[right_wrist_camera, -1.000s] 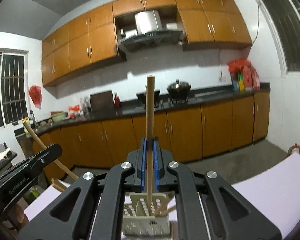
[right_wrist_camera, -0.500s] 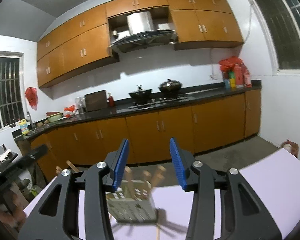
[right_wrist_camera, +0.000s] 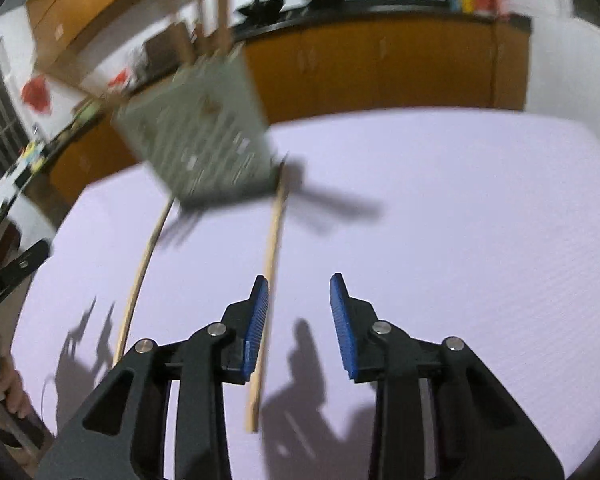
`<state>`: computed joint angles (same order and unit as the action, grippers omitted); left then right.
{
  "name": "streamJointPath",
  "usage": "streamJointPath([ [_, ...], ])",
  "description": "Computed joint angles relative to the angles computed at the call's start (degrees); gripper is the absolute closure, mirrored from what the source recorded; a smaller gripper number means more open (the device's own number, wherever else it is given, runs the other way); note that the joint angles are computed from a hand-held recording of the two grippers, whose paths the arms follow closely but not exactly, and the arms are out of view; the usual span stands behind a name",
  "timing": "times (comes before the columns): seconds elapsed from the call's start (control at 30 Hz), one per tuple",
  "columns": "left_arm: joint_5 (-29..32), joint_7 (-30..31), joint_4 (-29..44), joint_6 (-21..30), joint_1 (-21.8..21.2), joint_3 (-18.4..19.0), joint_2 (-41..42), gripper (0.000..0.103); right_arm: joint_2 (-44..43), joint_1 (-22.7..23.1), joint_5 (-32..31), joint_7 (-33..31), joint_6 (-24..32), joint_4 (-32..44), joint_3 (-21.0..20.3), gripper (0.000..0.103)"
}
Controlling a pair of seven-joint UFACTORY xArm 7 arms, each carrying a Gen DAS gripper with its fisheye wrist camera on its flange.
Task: Organize utensils
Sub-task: 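Lower the right tool onto the last chopstick and grasp it while the left tool grasps one, then hold the grasped chopsticks against the table with both tools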
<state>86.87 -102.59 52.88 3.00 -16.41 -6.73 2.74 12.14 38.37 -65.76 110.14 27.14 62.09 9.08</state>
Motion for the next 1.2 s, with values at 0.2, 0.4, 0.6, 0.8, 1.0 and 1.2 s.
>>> streamJointPath([
  [0.2, -7.08, 8.61, 0.43, 0.58, -2.95, -0.87, 3.69, 0.064, 4.66, 2.18, 4.08, -5.58, 1.84, 4.64, -0.55, 0.071],
  [0.4, -22.30, 23.74, 1.26, 4.29, -6.07, -0.75, 7.05, 0.064, 4.90, 3.55, 4.26, -6.44, 2.64, 4.72, -2.02, 0.072],
  [0.6, -24.64, 26.39, 2.31, 8.57, -10.70, 2.33, 8.42, 0.092, 5.12, 4.15, 3.62, -6.41, 4.93, 5.08, -1.99, 0.087],
  [0.8, -26.18, 27.78, 2.57, 8.15, -10.70, 4.64, 8.60, 0.095, 3.77, 3.26, 3.84, -5.84, 5.99, 3.36, -2.00, 0.095],
  [1.0, -28.19, 29.06, 3.48, 8.99, -8.59, 6.02, 8.93, 0.095, 1.52, 1.14, 3.98, -4.19, 8.09, 0.64, -1.54, 0.095],
  [1.2, -28.96, 29.61, 3.10, 7.31, -7.96, 6.96, 8.87, 0.094, 1.57, 0.05, 3.85, -4.87, 8.77, 0.50, -0.62, 0.095],
])
